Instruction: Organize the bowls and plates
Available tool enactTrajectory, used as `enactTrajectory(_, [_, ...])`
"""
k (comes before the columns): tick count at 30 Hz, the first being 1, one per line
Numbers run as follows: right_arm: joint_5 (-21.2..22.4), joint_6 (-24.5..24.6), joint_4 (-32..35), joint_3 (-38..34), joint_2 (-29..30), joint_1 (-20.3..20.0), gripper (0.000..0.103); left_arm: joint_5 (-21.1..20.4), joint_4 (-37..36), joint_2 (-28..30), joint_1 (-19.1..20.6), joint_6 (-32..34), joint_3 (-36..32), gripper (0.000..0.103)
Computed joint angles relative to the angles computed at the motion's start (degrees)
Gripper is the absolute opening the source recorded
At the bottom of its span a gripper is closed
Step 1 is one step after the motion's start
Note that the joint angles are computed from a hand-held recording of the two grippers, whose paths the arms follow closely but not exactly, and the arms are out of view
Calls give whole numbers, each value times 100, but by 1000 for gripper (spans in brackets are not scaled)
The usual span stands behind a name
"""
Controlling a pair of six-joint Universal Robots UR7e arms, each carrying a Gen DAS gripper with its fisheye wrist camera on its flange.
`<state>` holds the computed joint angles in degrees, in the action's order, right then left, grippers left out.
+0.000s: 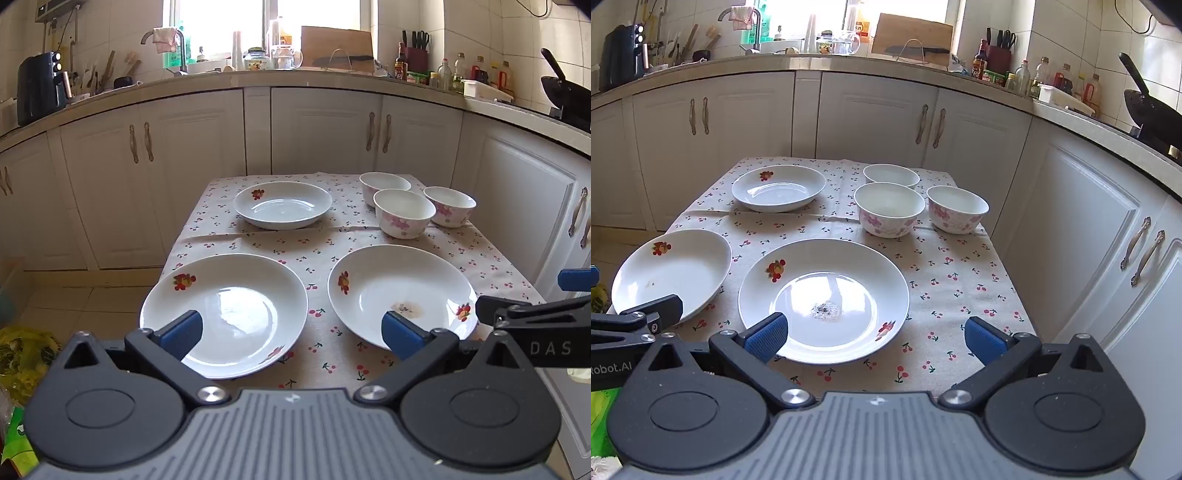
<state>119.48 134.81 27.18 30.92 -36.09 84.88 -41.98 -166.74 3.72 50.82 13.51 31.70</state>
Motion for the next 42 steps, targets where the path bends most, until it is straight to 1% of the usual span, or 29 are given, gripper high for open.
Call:
enactTrajectory(6, [42,49,85,-134,104,6,103,-8,5,7,3,18,-15,102])
enactTrajectory(8, [39,50,119,-124,46,20,103,-4,1,21,3,33,-36,102])
enactTrajectory(10, [20,4,-43,81,-52,15,103,28,10,4,-32,4,-7,102])
enactTrajectory(14, [-13,-18,-101,128,-81,6,103,2,12,5,-28,12,-14,102])
enactTrajectory(15, [-9,-25,-219,238,-115,10,103,1,29,13,-27,13,-36,102])
enactTrajectory(18, [-21,-38,-318,357,-178,14,103,-58,-83,-66,-20,42,125,102])
enactTrajectory(25, [10,-95,-474,520,-256,29,103,-82,-152,-69,-8,88,150,102])
enactTrajectory(42, [21,-118,-521,548,-263,31,103,-72,-150,-66,-17,91,141,102])
